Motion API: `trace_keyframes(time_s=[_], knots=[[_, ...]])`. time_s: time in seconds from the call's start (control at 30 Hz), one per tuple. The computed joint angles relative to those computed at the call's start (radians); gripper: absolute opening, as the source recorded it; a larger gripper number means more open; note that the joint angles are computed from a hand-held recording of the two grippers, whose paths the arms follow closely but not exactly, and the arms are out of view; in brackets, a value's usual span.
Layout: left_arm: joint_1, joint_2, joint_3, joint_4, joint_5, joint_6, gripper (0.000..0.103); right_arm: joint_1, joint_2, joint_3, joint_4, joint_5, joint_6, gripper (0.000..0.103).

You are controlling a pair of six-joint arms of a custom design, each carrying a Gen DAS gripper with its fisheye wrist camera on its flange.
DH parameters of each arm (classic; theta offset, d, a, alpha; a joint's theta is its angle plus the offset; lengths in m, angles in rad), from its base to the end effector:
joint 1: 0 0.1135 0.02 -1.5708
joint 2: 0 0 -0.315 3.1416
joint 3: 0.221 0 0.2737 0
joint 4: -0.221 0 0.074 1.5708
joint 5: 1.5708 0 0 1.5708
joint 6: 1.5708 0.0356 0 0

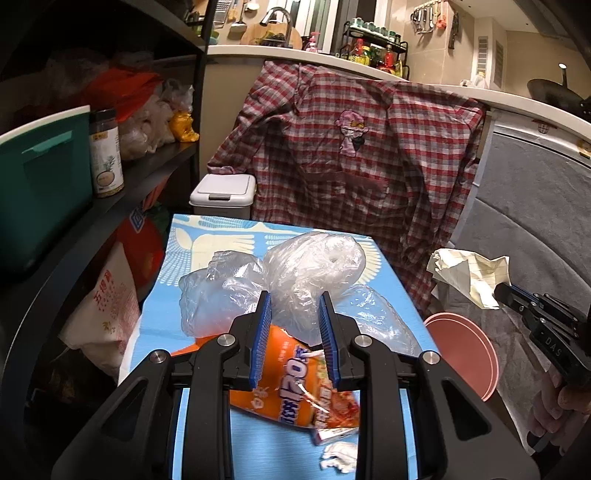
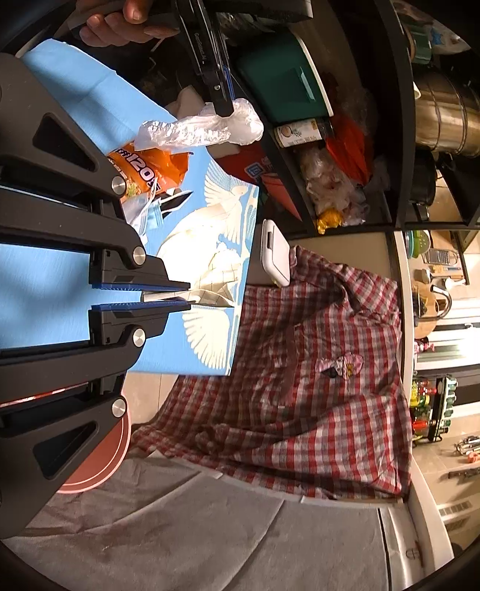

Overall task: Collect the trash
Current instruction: 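Lift the clear plastic wrap and carry it toward the pink bucket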

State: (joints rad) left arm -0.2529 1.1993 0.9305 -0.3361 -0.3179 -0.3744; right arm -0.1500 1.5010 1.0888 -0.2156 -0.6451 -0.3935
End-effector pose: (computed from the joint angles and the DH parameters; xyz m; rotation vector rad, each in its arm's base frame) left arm 0.2620 -0.0562 0.3326 -0.3086 2.1192 -0.0199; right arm 0.3489 -0.0311 0.3155 -0.5962 1.9940 0.3798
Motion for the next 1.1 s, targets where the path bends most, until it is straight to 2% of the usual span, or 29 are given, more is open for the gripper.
trace_keyframes(time_s=[0.33, 1.1], knots=[[-0.092, 0.044, 0.035, 0.009, -0.071, -0.034, 0.026, -0.072, 0.014, 0.030, -0.013, -0.009, -0.012, 0.005], [-0.211, 0.213, 0.148, 0.056, -0.121, -0.064, 0.026, -0.183, 0.081, 0.098, -0.023, -0.002, -0.016, 0.005]])
